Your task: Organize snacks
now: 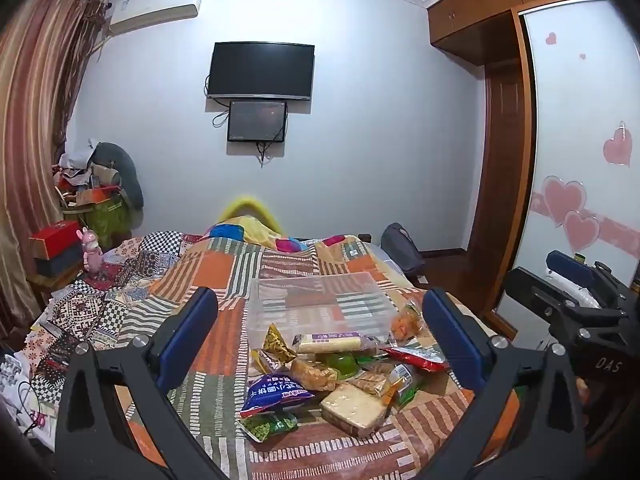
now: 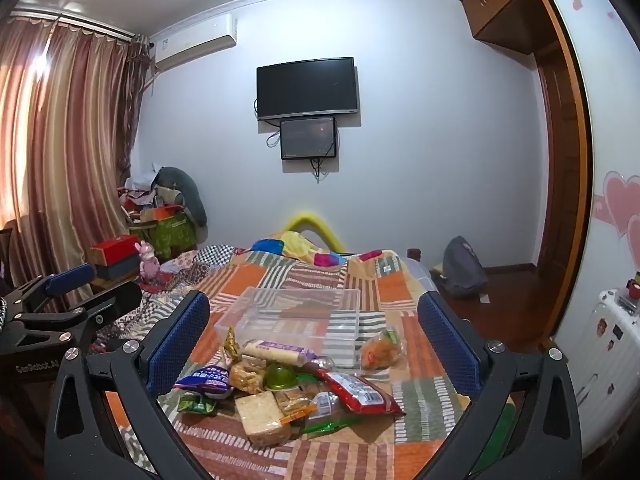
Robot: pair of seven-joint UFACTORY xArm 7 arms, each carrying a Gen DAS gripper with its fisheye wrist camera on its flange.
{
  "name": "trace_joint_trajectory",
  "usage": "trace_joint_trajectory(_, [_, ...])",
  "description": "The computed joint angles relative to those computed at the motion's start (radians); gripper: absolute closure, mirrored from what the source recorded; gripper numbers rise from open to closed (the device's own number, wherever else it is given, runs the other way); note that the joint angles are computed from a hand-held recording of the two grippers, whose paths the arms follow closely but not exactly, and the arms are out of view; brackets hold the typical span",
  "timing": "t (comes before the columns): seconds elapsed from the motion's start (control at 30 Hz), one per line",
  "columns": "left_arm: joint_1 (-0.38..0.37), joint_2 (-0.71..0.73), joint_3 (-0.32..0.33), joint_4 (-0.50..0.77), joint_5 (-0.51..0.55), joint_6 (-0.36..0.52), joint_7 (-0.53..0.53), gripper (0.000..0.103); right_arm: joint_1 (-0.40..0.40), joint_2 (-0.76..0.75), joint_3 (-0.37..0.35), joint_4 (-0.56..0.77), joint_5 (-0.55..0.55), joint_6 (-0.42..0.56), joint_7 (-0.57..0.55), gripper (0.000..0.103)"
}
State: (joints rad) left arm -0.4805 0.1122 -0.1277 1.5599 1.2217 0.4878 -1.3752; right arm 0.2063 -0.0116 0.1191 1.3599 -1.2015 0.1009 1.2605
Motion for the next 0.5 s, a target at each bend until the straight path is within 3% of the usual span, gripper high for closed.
trace_joint_trajectory(0.5, [-0.004, 0.004, 0.002, -0.001, 0.010, 0.003, -0.015, 0.000, -0.002, -0.002, 0.001, -0.001, -0.008, -0.006, 0.010, 0.000])
